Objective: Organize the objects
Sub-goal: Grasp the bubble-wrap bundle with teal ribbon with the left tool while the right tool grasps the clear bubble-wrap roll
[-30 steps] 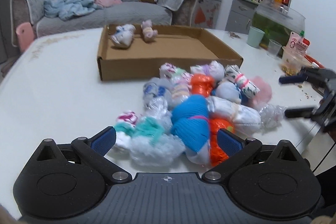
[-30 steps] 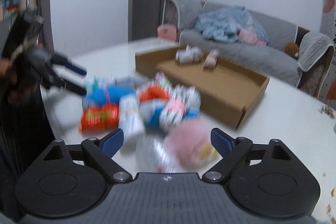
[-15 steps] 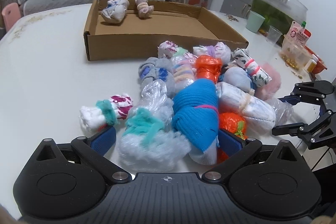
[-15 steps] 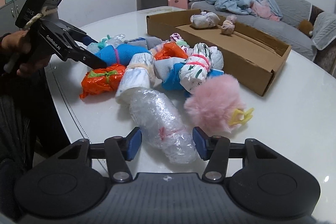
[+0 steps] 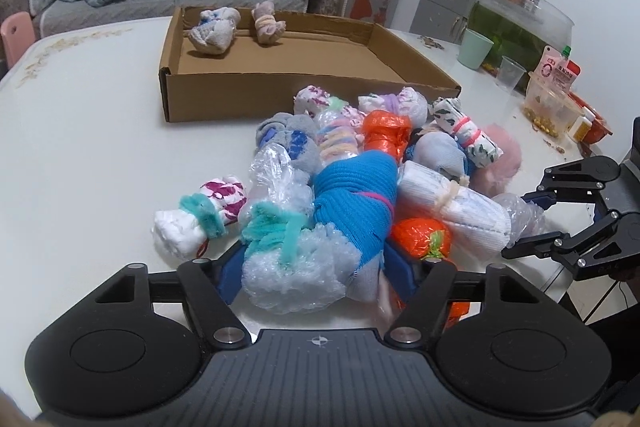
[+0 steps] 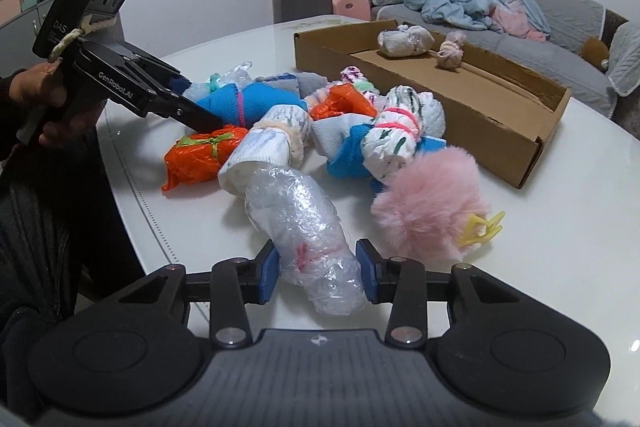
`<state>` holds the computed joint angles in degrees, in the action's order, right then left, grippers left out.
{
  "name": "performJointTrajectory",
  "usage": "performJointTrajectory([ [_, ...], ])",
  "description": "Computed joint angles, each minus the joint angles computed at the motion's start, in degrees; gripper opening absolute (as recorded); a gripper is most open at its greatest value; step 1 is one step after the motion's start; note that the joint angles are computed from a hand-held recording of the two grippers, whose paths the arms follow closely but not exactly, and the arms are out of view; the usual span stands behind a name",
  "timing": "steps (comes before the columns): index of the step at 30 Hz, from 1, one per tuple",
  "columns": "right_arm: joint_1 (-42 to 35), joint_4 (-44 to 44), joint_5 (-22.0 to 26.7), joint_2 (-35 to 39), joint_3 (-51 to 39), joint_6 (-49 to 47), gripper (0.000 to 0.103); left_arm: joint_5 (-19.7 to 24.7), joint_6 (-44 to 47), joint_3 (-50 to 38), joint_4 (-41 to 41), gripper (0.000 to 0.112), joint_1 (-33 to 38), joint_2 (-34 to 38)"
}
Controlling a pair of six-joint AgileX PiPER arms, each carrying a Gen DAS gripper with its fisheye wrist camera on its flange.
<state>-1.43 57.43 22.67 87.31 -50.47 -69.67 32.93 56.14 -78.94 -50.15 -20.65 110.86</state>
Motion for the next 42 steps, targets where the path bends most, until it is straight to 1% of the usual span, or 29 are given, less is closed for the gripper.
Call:
performJointTrajectory([
  [2,-0.2,1.0,0.4,-0.2,0.3,-0.9,0.034,-0.8,0.2,0.9,-0.1,0.072,-0.1,-0.7],
  [5,-0.3,1.3,0.6,-0.7,0.5,-0.9,0.033,-1.1,-0.4,1.8,1.1,0.071,-0.1,-1.9],
  [10,-1.7,3.1,1.6,-3.0,1.3,-2.1,0.032,-2.1,-1.3,3.1,3.3,0.071,0.2,-3.6],
  [17,-2.7,2.8,2.6,-3.9,1.3,-1.7,0.032,-4.0,-2.4,4.2,5.3,0.072,0.6,-4.8],
  [21,-3.4,1.9,3.1,-3.6,1.3,-1.4,0.032,-4.2,-3.4,4.4,7.4,0.074,0.6,-4.5],
  [22,-3.4,2.1,3.1,-3.6,1.4,-1.6,0.032,-4.3,-3.0,4.8,6.9,0.077,0.7,-4.6],
  [26,-3.6,2.8,3.1,-3.9,1.9,-2.2,0.032,-5.3,-2.7,6.6,7.0,0.081,1.6,-5.7],
  [31,-4.1,3.7,3.6,-3.6,1.8,-3.2,0.033,-2.6,0.3,7.6,1.0,0.082,5.4,-6.3],
  [34,-4.0,3.7,3.8,-3.6,1.7,-3.3,0.033,-0.1,0.0,7.0,-2.1,0.082,7.8,-5.7],
  [36,-3.7,3.5,3.7,-3.8,1.7,-2.9,0.033,2.5,1.8,7.2,-6.9,0.086,10.2,-5.6],
  [38,-3.7,3.6,3.6,-3.9,1.8,-2.9,0.033,4.0,1.5,7.0,-9.4,0.087,12.2,-5.3],
  [39,-3.7,3.6,3.5,-3.9,1.9,-2.9,0.033,4.1,-0.2,6.6,-9.1,0.087,12.6,-5.1],
  [41,-3.6,3.7,3.6,-3.7,1.8,-3.0,0.033,3.3,-6.0,4.7,-4.8,0.086,11.8,-4.3],
  [42,-3.4,3.6,3.6,-3.7,1.7,-3.0,0.033,2.4,-7.0,4.2,-3.7,0.085,11.0,-4.3],
])
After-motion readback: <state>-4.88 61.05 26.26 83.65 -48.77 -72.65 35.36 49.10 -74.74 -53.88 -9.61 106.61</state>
